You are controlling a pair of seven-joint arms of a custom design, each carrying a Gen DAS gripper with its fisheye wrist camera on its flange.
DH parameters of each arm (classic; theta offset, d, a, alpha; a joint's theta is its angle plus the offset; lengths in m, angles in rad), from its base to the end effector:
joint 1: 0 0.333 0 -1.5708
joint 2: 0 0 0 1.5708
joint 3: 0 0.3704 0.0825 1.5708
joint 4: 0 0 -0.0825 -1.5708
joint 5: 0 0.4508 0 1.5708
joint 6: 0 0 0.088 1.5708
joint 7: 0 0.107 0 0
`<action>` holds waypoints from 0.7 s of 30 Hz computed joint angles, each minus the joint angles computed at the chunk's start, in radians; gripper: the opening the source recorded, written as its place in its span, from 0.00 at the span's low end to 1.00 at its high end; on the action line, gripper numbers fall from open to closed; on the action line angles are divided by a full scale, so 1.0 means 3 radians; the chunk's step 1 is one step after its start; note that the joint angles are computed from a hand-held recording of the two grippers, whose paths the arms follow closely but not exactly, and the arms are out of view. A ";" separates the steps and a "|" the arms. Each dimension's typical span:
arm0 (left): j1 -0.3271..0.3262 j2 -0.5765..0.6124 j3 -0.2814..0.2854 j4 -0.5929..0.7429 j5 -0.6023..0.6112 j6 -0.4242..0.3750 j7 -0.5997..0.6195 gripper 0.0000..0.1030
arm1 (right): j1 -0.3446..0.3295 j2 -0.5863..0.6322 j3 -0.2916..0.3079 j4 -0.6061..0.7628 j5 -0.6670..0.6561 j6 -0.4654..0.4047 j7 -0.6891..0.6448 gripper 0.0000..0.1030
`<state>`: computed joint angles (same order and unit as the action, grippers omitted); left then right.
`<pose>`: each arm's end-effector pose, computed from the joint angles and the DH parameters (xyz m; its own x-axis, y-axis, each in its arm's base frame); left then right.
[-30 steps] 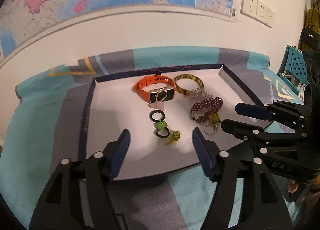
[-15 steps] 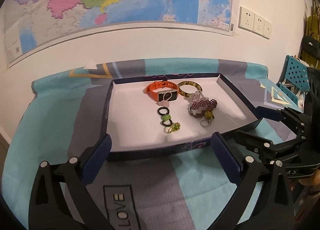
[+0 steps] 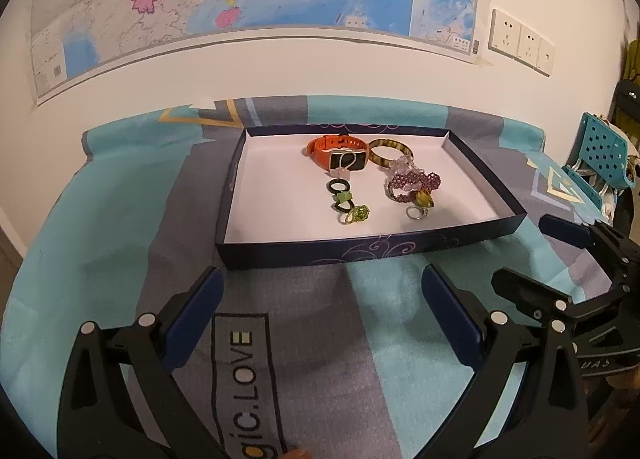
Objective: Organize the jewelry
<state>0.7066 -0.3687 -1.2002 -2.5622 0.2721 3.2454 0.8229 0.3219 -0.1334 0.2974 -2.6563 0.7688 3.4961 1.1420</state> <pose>0.4441 -0.2844 0.4017 -0.1681 -0.9852 0.0335 -0.6481 0.0849 -0.7568 0.4320 0.2068 0.3852 0.2338 -0.9711 -0.0484 -0.6063 -0.1067 -0.7880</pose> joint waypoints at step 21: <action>-0.0301 -0.0094 0.0229 -0.0065 0.0266 -0.0200 -0.0328 0.95 | -0.0167 -0.0104 0.0212 -0.0142 -0.0062 -0.0191 0.0233 0.93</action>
<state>0.6164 -0.3970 -1.1315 -2.5818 0.3517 3.1855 0.7244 0.2717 -0.1648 0.3611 -2.6989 0.7502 3.4389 1.2118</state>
